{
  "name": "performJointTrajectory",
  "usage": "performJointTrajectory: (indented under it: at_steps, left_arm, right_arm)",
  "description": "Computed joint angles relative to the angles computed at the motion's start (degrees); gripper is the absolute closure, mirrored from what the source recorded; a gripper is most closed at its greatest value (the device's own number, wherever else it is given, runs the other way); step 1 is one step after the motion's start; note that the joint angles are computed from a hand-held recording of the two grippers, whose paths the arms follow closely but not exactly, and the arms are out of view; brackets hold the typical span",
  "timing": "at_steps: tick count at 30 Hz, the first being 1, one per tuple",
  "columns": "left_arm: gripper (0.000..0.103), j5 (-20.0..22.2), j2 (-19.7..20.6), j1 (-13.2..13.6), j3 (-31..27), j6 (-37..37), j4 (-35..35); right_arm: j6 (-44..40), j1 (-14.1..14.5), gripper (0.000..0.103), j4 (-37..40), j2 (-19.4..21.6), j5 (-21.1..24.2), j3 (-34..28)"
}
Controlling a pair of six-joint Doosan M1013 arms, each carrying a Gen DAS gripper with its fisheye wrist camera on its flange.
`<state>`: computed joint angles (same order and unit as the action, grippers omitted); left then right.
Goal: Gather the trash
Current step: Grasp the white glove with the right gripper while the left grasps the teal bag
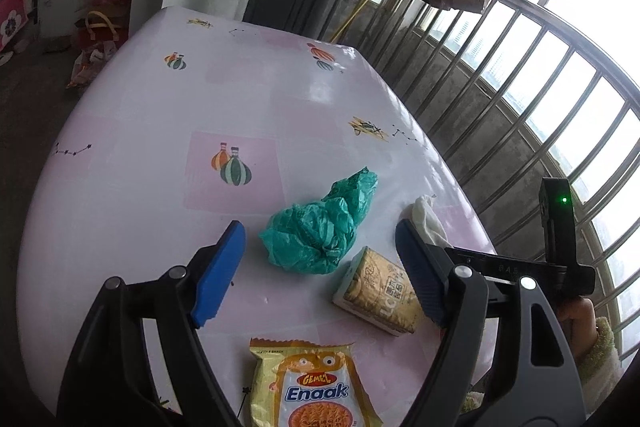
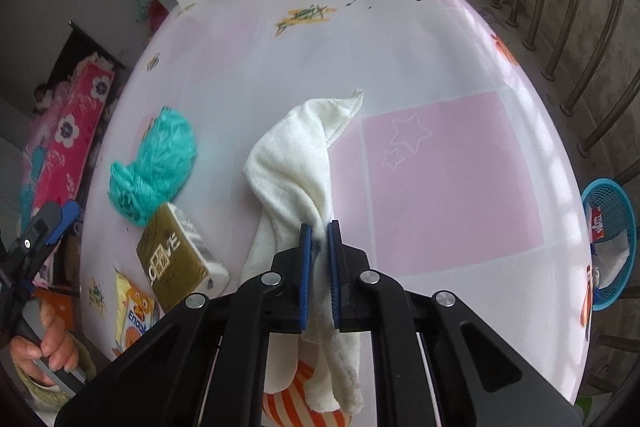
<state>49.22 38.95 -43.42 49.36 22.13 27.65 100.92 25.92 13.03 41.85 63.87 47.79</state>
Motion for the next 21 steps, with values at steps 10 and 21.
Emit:
performJointTrajectory:
  at_steps: [10, 21]
  left_arm:
    - [0.037, 8.15, 8.18, 2.99, -13.63, 12.71, -10.38]
    - [0.041, 3.37, 4.93, 4.16, -6.11, 11.62, -23.68]
  right_arm:
    - [-2.34, -1.79, 0.094, 7.43, 2.22, -2.16, -2.49]
    - [-5.04, -2.65, 0.093, 11.65, 3.01, -1.35, -2.68]
